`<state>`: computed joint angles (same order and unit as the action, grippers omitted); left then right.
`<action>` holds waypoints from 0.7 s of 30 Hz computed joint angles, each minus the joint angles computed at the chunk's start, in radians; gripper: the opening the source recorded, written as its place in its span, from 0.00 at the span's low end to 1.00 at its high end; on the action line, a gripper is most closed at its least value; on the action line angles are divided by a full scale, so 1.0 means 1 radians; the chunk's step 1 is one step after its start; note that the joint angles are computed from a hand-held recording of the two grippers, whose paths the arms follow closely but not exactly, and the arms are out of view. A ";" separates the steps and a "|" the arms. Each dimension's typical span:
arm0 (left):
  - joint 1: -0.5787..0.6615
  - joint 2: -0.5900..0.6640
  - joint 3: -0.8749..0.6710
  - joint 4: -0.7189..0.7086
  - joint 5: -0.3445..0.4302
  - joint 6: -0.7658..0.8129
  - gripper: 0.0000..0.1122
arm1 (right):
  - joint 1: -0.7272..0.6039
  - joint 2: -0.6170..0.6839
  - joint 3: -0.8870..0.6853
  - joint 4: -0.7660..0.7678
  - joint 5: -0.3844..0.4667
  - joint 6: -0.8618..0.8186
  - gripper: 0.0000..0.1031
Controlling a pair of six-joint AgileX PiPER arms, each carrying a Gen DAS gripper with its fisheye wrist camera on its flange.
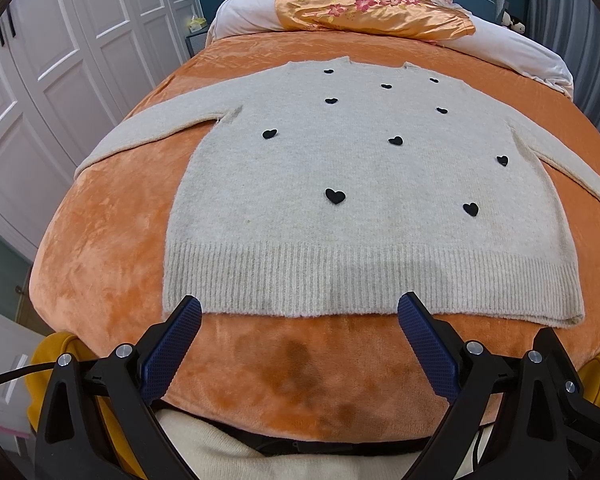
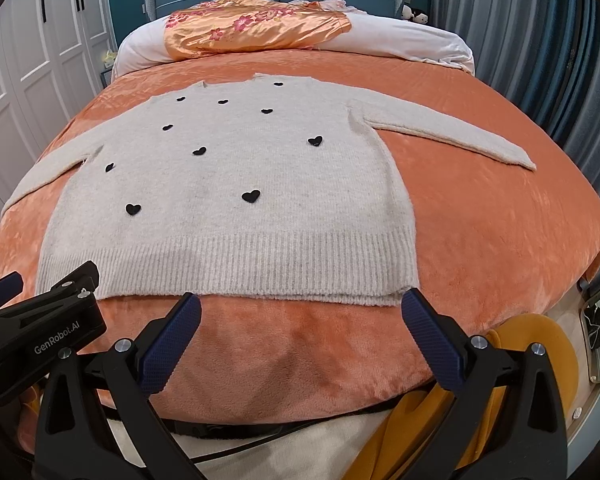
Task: Fold small clothes
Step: 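Grasp the sweater sleeve cuff with the right gripper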
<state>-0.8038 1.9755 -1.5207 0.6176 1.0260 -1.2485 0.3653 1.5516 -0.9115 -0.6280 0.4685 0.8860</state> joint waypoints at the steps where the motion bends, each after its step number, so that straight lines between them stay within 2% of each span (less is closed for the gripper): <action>1: 0.000 -0.001 0.001 0.000 0.000 0.001 0.86 | -0.001 0.000 0.000 0.000 0.001 -0.001 0.95; 9: 0.002 -0.006 0.004 0.001 0.000 0.002 0.86 | -0.013 0.005 -0.004 0.001 -0.015 -0.027 0.95; 12: 0.026 -0.016 -0.009 0.012 0.004 0.009 0.86 | -0.089 0.018 -0.023 0.027 -0.050 -0.083 0.95; 16: 0.082 0.020 -0.087 0.023 0.036 0.039 0.87 | -0.287 0.096 -0.125 0.206 -0.083 -0.281 0.95; 18: 0.114 0.057 -0.150 0.019 0.064 0.064 0.87 | -0.418 0.170 -0.215 0.386 -0.107 -0.457 0.95; 21: 0.169 0.113 -0.251 0.010 0.088 0.107 0.87 | -0.574 0.320 -0.407 0.597 -0.077 -0.656 0.95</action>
<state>-0.6348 2.0889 -1.7721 0.6276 1.1145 -1.1419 -0.2086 1.8716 -1.3188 -0.0314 0.3917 0.2295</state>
